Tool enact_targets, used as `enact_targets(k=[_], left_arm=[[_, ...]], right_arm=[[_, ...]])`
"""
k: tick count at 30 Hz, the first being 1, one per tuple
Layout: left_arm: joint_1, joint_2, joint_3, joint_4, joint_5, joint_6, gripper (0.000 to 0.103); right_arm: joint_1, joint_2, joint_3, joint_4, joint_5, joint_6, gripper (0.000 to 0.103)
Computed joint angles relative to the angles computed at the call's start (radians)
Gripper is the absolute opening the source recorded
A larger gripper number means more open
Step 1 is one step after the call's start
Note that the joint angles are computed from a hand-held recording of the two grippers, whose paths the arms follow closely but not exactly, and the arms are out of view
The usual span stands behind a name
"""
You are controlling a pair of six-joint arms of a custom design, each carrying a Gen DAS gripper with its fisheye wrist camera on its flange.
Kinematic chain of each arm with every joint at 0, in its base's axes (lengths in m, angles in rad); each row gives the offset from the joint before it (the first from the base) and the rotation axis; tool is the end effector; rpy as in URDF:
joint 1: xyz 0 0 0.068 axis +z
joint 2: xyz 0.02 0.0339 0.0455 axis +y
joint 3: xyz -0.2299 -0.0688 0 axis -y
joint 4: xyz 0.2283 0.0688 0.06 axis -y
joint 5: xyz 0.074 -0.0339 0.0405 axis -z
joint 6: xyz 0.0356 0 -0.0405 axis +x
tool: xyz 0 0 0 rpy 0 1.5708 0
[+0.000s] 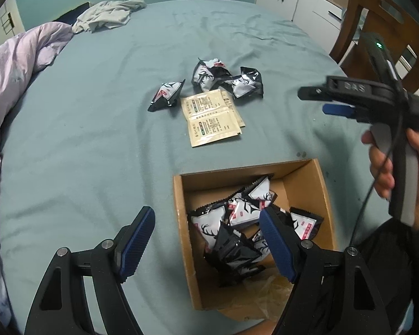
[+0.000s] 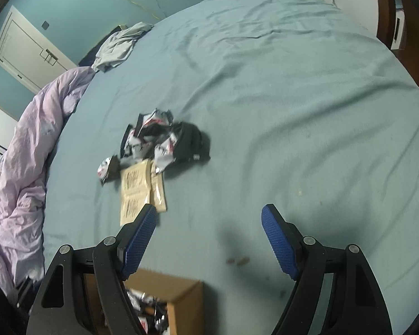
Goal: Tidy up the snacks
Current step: 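Reach the right gripper into the pile and grasp a black packet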
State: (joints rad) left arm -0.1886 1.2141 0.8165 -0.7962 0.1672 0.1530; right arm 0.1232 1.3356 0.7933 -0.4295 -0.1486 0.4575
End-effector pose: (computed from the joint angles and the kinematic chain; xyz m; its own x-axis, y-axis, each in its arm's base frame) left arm 0.2087 -0.0459 0.1944 -0.8653 0.3181 -0.3874 0.3814 0.9193 -0.0968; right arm 0.2519 0.0365 0.1804 -0.8256 0.3379 -0.4518 0.1787 0.9162 0.3587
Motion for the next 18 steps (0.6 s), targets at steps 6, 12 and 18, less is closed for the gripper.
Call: enact_targets(k=[6, 12, 18], left_arm=[[0.005, 0.039, 0.016, -0.002, 0.028, 0.008, 0.078], [0.015, 0.084, 0.039, 0.008, 0.049, 0.018, 0.078], [0.025, 0.131, 0.065, 0.004, 0.085, 0.020, 0.078]], right_arm=[[-0.004, 0.197, 0.124, 0.063, -0.002, -0.039, 0.077], [0.009, 0.405, 0.278, 0.138, -0.008, -0.066, 0.077], [0.020, 0.604, 0.432, 0.161, -0.012, -0.075, 0.077]])
